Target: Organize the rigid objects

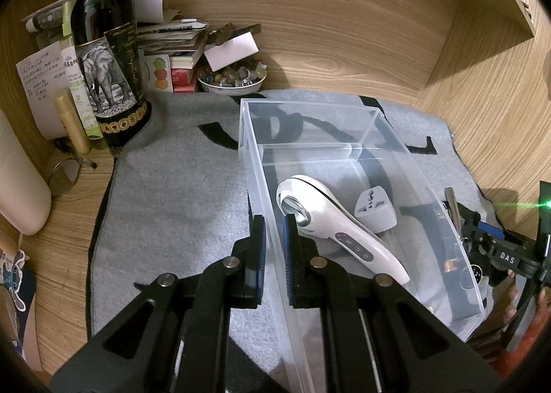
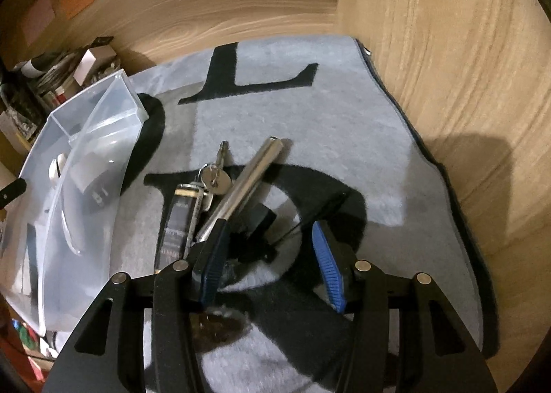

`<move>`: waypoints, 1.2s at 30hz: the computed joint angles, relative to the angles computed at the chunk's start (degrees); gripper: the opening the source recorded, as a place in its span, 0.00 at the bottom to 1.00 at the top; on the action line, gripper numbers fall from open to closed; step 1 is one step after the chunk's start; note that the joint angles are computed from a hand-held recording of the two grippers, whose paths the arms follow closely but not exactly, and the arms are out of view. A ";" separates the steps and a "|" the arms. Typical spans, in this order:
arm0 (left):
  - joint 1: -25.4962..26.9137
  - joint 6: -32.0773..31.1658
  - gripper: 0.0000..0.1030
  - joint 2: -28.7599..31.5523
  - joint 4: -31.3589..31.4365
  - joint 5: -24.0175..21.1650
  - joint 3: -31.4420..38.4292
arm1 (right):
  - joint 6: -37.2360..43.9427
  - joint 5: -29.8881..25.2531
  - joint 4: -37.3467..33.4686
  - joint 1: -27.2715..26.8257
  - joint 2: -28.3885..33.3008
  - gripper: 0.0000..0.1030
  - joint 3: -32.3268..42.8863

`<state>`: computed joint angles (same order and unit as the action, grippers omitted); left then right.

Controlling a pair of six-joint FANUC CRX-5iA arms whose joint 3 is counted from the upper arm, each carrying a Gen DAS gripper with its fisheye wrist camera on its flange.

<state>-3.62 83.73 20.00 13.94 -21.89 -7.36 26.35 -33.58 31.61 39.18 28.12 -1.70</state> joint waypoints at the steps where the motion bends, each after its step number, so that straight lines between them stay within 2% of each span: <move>1: 0.00 0.00 0.09 0.00 0.00 0.00 0.00 | 0.98 0.38 -0.91 -0.21 0.29 0.38 0.50; 3: -0.02 0.11 0.09 0.00 -0.06 0.04 0.00 | 4.32 0.59 -4.08 -0.62 1.03 0.25 2.14; 5: 0.00 0.12 0.09 -0.01 -0.10 0.04 0.00 | 5.47 1.24 -5.36 -0.86 1.46 0.21 2.85; 9: 0.03 -0.24 0.09 0.02 0.31 0.07 -0.06 | 1.72 2.55 0.49 -0.55 1.10 0.12 1.27; 14: 0.08 -0.25 0.09 -0.03 0.19 0.07 -0.07 | -4.75 3.62 10.21 -0.53 -0.43 0.10 -1.68; 20: 0.16 -0.74 0.09 -0.10 0.80 0.13 -0.24 | -9.28 5.45 15.12 -1.20 -2.29 0.10 -3.37; 25: 0.19 -0.94 0.09 -0.10 0.98 0.12 -0.26 | -14.54 7.29 23.55 -1.41 -3.65 0.09 -4.71; 29: 0.19 -0.99 0.09 -0.09 1.21 0.26 -0.33 | -15.79 8.61 27.71 -1.48 -3.70 0.09 -4.42; 35: 0.22 -1.28 0.09 -0.04 1.29 0.15 -0.26 | -1.44 5.14 12.45 0.54 -2.04 0.09 -0.07; 36: 0.22 -1.19 0.09 -0.02 1.12 0.15 -0.20 | -0.93 4.70 12.13 0.70 -1.97 0.11 -0.27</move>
